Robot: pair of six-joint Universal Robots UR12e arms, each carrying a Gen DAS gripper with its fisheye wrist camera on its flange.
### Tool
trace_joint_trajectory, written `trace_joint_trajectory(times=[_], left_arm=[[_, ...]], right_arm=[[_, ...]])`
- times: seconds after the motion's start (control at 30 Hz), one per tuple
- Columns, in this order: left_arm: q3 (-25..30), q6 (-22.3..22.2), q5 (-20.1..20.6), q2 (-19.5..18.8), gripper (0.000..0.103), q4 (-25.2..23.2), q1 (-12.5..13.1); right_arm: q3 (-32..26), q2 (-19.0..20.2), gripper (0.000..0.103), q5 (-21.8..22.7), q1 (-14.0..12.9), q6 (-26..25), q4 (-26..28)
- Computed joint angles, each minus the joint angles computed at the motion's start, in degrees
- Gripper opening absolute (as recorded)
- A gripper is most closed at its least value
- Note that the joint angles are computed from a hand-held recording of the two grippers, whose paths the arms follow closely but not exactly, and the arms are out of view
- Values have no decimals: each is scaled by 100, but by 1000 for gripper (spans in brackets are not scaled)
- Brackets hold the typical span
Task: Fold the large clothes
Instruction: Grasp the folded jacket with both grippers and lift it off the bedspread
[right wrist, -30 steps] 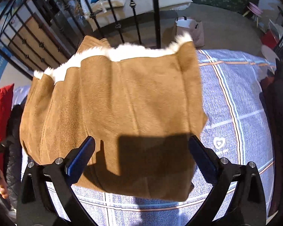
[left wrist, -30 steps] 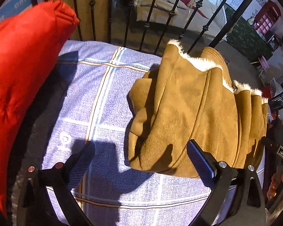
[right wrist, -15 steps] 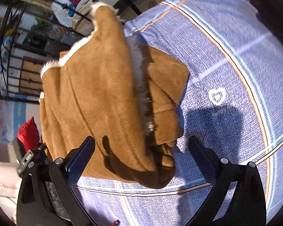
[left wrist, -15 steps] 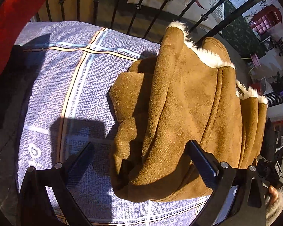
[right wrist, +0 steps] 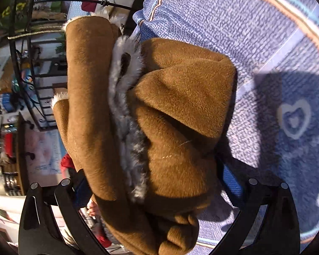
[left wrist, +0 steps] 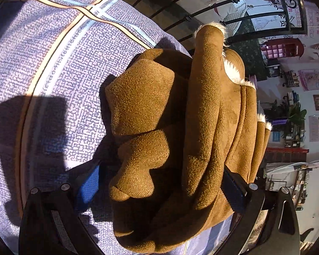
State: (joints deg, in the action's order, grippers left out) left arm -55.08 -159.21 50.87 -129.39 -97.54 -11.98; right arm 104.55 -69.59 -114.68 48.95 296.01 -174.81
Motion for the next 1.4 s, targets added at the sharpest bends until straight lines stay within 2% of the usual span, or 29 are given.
trace_joint_trajectory(times=[0.2, 0.3, 0.43, 0.53, 0.7, 0.87, 0.97, 1.13, 1.27, 1.4], left_arm=[[171, 242, -362, -158, 99, -307, -1], [75, -149, -256, -104, 99, -47, -62], [-82, -290, -237, 2, 97, 196, -54], [-129, -439, -142, 80, 90, 385, -54], [-130, -556, 97, 235, 68, 632, -111], [-186, -343, 224, 480, 59, 1090, -158], [-142, -84, 185, 636, 57, 1232, -192], [-106, 377, 196, 943, 56, 994, -188], [-279, 609, 195, 1234, 56, 918, -208], [-461, 857, 86, 1500, 55, 857, -90]], right_arm=[[-36, 154, 99, -213, 57, -29, -311], [-69, 160, 99, -202, 33, 134, -216], [-157, 98, 99, -172, -45, 339, 105], [-249, 63, 95, -190, -70, 455, 407], [-529, 0, 73, -366, -30, 597, 1052], [-856, -41, 68, -534, 3, 679, 1673], [-1022, -38, 67, -839, 124, 733, 1813], [-1306, 9, 66, -1275, 441, 1140, 2012], [-1572, 55, 66, -1443, 702, 1450, 2314], [-1818, 98, 66, -1528, 890, 1322, 2529]])
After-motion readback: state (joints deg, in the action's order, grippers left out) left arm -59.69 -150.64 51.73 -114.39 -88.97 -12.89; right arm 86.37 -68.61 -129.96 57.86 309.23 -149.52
